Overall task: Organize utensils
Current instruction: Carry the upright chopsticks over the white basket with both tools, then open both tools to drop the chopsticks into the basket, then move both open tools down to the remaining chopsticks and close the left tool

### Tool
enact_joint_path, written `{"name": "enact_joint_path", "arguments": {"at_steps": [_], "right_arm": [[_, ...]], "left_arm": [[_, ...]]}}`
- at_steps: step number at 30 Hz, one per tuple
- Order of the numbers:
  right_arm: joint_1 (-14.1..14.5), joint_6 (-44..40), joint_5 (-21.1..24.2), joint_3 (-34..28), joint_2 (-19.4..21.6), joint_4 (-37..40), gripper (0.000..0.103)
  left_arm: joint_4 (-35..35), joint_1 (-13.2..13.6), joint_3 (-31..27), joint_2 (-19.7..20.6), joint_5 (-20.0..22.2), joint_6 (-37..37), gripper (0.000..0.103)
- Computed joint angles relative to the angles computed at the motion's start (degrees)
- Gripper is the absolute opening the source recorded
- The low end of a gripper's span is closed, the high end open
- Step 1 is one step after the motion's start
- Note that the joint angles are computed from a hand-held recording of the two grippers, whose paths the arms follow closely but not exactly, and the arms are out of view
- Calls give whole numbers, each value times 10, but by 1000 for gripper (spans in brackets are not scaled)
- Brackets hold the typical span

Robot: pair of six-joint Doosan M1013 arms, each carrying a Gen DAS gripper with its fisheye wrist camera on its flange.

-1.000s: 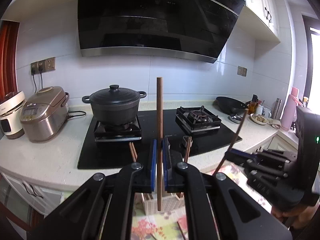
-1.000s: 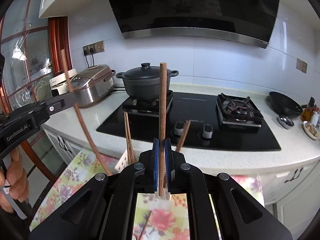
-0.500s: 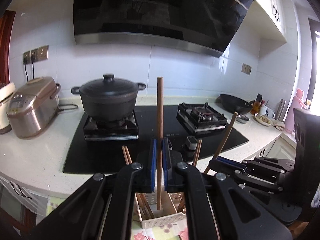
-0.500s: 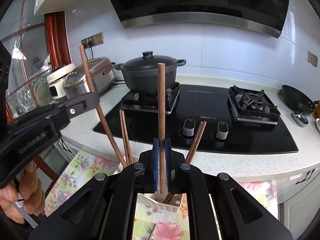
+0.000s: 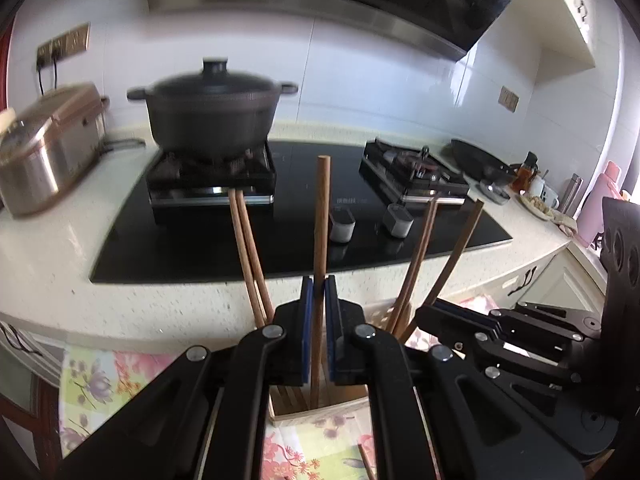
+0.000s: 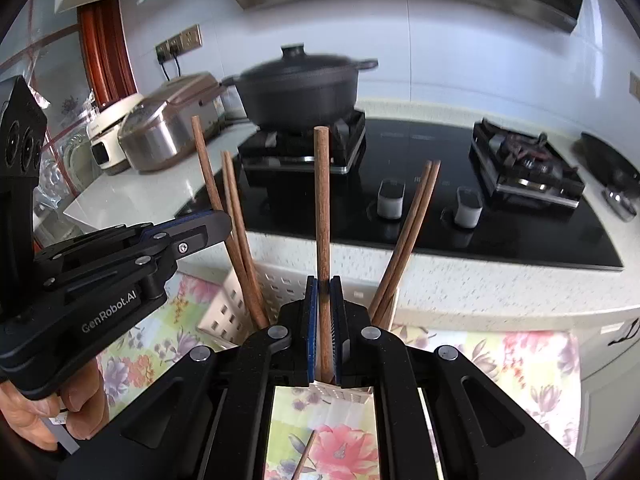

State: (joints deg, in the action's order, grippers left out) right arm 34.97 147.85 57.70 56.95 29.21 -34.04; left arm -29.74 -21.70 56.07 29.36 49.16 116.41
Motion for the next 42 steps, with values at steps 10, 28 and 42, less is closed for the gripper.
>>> {"name": "enact_joint_path", "arguments": {"at_steps": [10, 28, 42], "right_arm": [[-7, 14, -15, 20, -4, 4, 12], [76, 208, 33, 167, -71, -146, 80], [125, 349, 64, 273, -103, -112, 84]], "left_arm": [[-17, 7, -9, 14, 4, -1, 13], [-52, 38, 224, -125, -95, 23, 68], [48, 14, 353, -160, -69, -61, 46]]}}
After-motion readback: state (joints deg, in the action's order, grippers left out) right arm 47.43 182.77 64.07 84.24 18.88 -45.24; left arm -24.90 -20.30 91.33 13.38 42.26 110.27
